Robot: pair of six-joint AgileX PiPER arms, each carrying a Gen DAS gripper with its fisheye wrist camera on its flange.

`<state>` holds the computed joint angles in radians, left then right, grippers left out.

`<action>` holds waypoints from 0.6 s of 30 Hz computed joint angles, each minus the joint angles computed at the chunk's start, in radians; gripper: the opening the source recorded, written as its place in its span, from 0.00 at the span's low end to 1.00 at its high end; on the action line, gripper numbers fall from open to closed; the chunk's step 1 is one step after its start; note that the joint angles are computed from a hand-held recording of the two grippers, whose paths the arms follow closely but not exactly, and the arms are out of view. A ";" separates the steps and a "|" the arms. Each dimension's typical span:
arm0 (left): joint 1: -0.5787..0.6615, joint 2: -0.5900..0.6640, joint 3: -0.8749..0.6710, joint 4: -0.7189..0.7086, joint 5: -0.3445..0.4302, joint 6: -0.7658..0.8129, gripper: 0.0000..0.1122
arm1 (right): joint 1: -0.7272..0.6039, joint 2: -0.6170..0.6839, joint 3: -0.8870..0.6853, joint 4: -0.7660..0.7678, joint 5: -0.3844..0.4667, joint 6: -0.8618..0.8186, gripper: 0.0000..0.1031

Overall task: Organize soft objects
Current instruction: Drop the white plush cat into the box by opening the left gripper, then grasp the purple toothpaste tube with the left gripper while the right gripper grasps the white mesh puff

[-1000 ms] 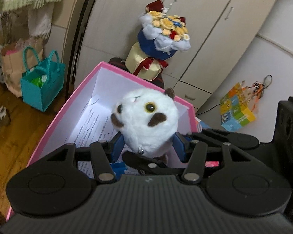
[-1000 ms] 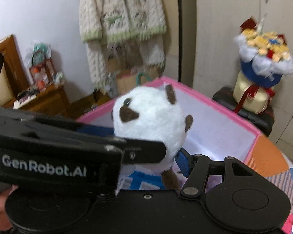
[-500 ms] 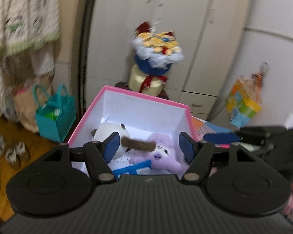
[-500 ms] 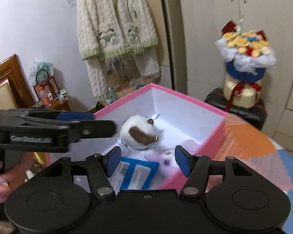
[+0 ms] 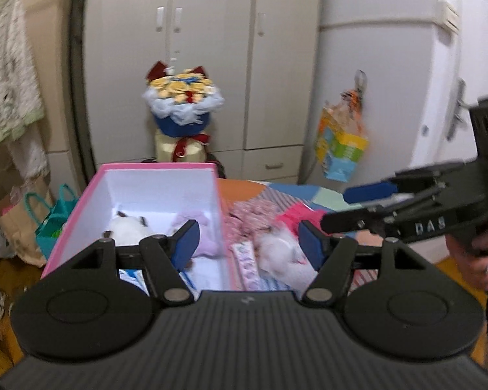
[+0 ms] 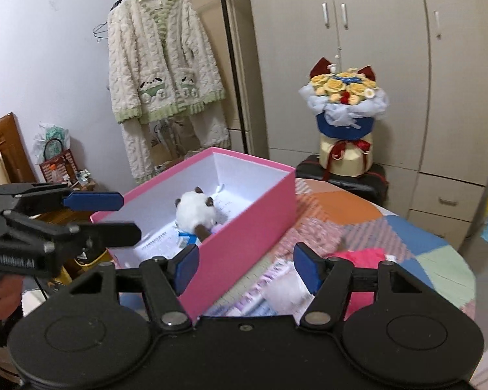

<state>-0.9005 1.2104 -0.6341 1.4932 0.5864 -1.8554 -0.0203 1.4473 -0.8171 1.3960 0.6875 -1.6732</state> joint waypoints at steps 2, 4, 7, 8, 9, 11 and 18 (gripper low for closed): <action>-0.070 0.034 -0.011 0.004 0.046 -0.016 0.59 | -0.038 -0.033 0.038 0.007 0.019 -0.023 0.67; -0.134 0.074 -0.019 0.009 0.089 -0.042 0.59 | -0.076 -0.058 0.068 0.009 0.038 -0.032 0.68; -0.205 0.149 -0.042 0.018 0.148 -0.087 0.59 | -0.135 -0.070 0.094 -0.002 0.073 -0.038 0.68; -0.222 0.177 -0.051 0.021 0.163 -0.101 0.59 | -0.154 -0.070 0.102 -0.005 0.085 -0.043 0.68; -0.238 0.210 -0.062 0.025 0.177 -0.117 0.59 | -0.168 -0.067 0.106 -0.008 0.094 -0.049 0.68; -0.261 0.263 -0.080 0.025 0.188 -0.146 0.59 | -0.187 -0.061 0.111 -0.017 0.112 -0.056 0.68; -0.249 0.456 -0.183 -0.012 0.191 -0.152 0.59 | -0.214 0.030 0.073 -0.022 0.173 -0.112 0.68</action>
